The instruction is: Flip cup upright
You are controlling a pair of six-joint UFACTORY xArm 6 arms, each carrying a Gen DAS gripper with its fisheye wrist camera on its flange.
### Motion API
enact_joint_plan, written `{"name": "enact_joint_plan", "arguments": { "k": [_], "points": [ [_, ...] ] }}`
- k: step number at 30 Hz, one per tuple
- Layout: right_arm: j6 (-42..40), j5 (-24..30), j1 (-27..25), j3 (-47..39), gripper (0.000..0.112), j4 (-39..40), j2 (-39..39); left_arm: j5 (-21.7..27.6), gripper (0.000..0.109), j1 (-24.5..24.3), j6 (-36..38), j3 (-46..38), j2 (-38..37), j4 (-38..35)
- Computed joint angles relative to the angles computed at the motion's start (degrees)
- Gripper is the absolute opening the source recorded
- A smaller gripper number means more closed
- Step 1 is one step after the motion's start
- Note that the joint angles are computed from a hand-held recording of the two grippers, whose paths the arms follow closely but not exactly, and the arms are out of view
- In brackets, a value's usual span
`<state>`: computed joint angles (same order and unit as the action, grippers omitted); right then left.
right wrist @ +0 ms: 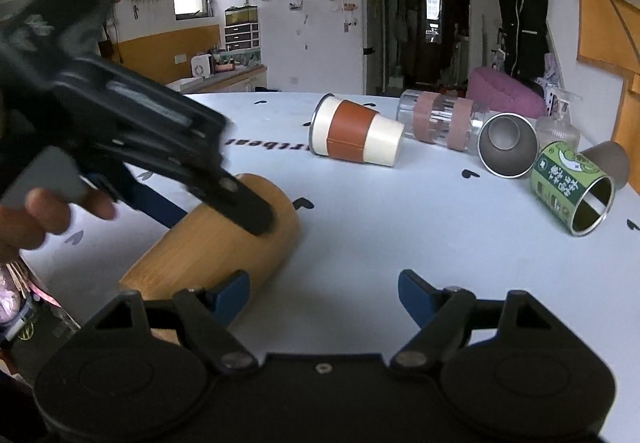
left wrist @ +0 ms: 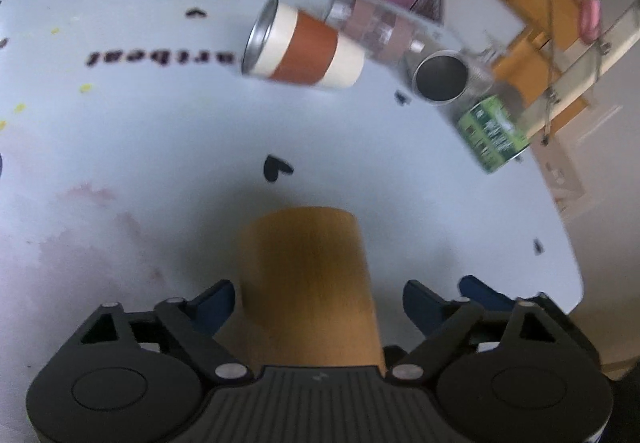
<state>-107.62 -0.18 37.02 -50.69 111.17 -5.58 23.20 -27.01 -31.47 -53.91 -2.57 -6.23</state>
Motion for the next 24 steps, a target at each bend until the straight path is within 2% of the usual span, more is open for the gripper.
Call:
{"name": "enact_joint_plan", "arguments": {
  "k": [4,7,9,13,17,21,24],
  "points": [
    [1.7,1.0,-0.4,0.2,0.082,-1.8,0.1,1.2,0.076,0.7,-1.8,-1.3,1.8,0.7],
    [2.0,1.8,-0.8,0.3,0.082,-1.9,0.2,0.5,0.074,1.3,0.0,-0.6,1.3,-2.2],
    [2.3,2.0,-0.9,0.3,0.082,-2.1,0.2,-0.3,0.073,1.5,-0.5,0.6,0.1,-0.9],
    [1.1,2.9,-1.0,0.6,0.082,-1.4,-0.4,-2.5,0.073,2.4,-7.2,5.4,-5.7,9.8],
    [0.0,3.1,-0.7,0.2,0.082,-0.8,-0.4,-2.6,0.073,4.9,-15.8,9.5,-12.2,21.1],
    [0.2,2.8,0.1,-0.5,0.082,-1.6,0.4,0.2,0.072,8.2,-25.0,11.1,-16.9,33.6],
    [0.6,2.8,0.6,-1.1,0.082,-2.4,1.1,4.2,0.072,10.9,-32.1,9.6,-17.4,44.5]
  ]
}}
